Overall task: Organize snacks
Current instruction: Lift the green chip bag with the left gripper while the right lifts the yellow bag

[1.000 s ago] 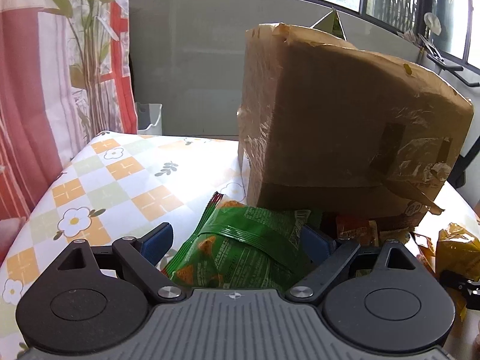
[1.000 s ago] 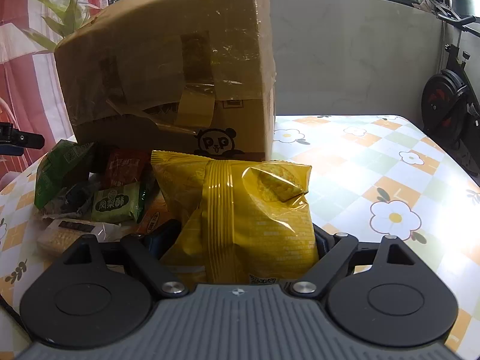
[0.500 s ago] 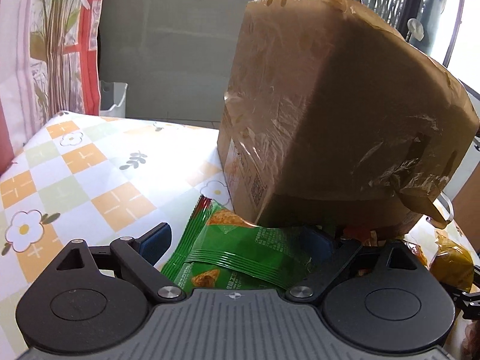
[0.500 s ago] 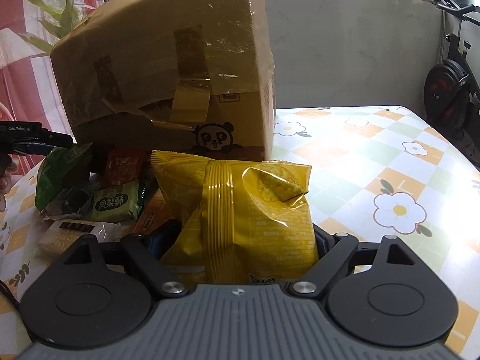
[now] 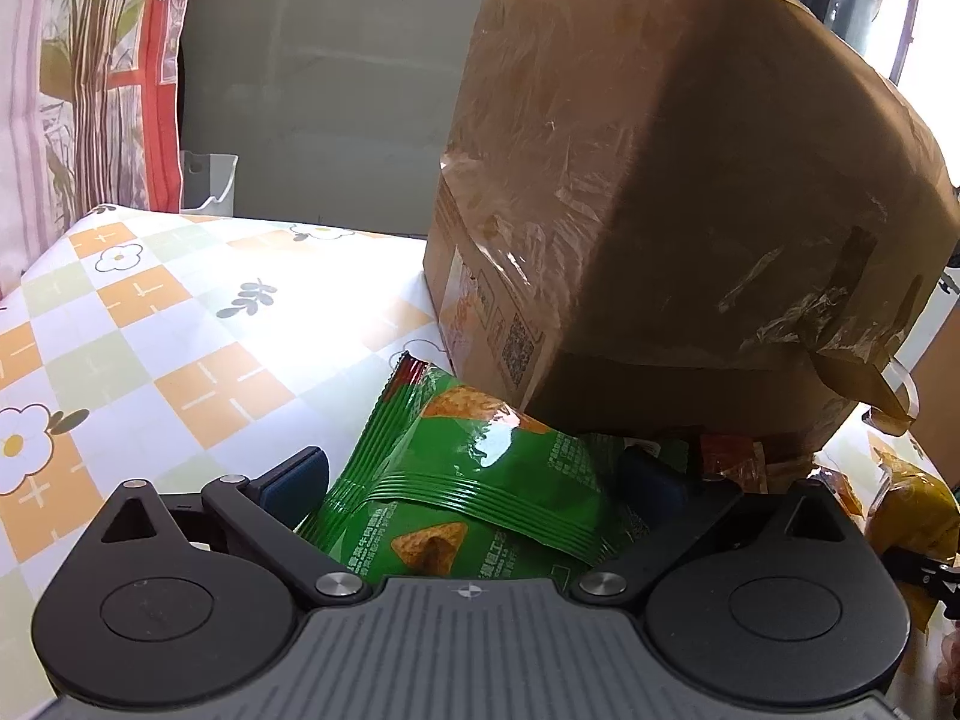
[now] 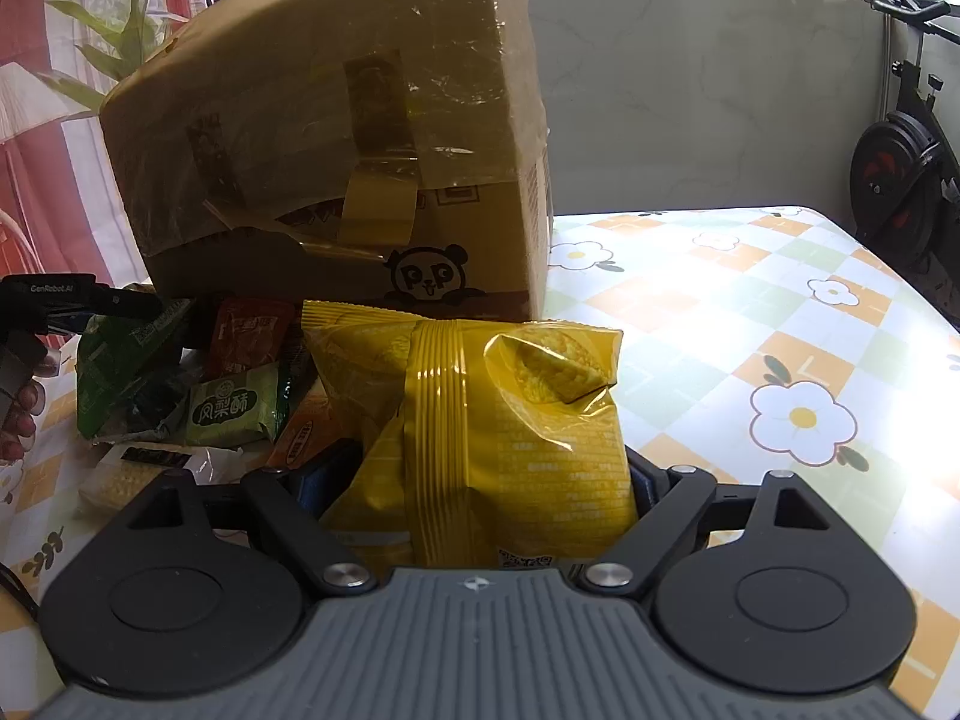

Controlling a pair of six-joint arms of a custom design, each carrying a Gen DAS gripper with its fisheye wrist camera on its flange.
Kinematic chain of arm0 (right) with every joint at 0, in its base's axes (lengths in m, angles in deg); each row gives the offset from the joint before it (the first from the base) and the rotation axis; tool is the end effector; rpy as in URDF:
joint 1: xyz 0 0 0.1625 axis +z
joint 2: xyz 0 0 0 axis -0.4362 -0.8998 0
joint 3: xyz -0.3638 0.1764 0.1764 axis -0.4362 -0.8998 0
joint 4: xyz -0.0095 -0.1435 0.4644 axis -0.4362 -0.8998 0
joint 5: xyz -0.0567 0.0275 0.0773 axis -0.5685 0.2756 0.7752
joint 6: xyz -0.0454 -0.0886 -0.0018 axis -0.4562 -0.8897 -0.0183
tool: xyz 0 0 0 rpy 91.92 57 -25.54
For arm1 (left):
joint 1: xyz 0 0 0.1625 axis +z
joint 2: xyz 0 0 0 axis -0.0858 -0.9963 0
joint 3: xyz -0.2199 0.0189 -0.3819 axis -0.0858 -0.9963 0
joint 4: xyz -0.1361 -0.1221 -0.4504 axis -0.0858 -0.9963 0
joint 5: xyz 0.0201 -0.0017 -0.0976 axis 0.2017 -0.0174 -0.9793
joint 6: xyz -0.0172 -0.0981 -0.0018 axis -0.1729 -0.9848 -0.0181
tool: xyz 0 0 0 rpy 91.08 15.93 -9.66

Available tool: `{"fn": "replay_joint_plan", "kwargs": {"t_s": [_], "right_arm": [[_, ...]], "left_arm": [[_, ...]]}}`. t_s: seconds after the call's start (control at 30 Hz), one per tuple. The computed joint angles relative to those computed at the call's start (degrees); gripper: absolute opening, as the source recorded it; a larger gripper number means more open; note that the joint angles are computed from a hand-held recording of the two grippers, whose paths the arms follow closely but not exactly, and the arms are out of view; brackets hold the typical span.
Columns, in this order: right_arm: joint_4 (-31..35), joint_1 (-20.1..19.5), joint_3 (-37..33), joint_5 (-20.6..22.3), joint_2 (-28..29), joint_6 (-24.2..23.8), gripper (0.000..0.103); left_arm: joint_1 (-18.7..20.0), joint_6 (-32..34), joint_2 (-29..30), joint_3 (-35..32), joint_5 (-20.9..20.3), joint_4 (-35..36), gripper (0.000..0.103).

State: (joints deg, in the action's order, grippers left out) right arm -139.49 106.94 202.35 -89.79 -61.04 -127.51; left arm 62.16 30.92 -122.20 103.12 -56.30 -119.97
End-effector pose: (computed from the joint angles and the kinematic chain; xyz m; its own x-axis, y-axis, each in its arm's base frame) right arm 0.0494 -0.5285 0.2829 -0.7823 -0.3221 0.5333 -0.6066 0.5888 -0.5343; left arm -0.1586 -0.6083 0.1668 -0.8344 0.1403 -0.5330 0.4797 0.6613 -0.5768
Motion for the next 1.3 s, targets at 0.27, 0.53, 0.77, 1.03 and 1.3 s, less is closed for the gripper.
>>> {"fn": "replay_joint_plan", "kwargs": {"t_s": [0.27, 0.53, 0.77, 1.03, 1.3], "right_arm": [[-0.17, 0.03, 0.04, -0.03, 0.11, 0.06, 0.087], [-0.32, 0.04, 0.17, 0.07, 0.16, 0.38, 0.087], [0.08, -0.2, 0.11, 0.55, 0.03, 0.71, 0.087], [0.38, -0.36, 0.13, 0.9, -0.11, 0.92, 0.087], [0.6, -0.38, 0.14, 1.01, -0.21, 0.88, 0.087]], "left_arm": [[1.63, -5.5, -1.25, -0.54, -3.74, 3.42, 0.103], [2.1, -10.27, -2.95, 1.2, -5.87, 3.86, 0.103], [0.89, -12.56, -5.24, 3.52, -5.63, 6.0, 0.103], [-0.39, -12.98, -7.99, 6.3, -5.1, 7.64, 0.103], [-3.0, -11.03, -10.27, 8.65, -2.53, 5.04, 0.103]]}}
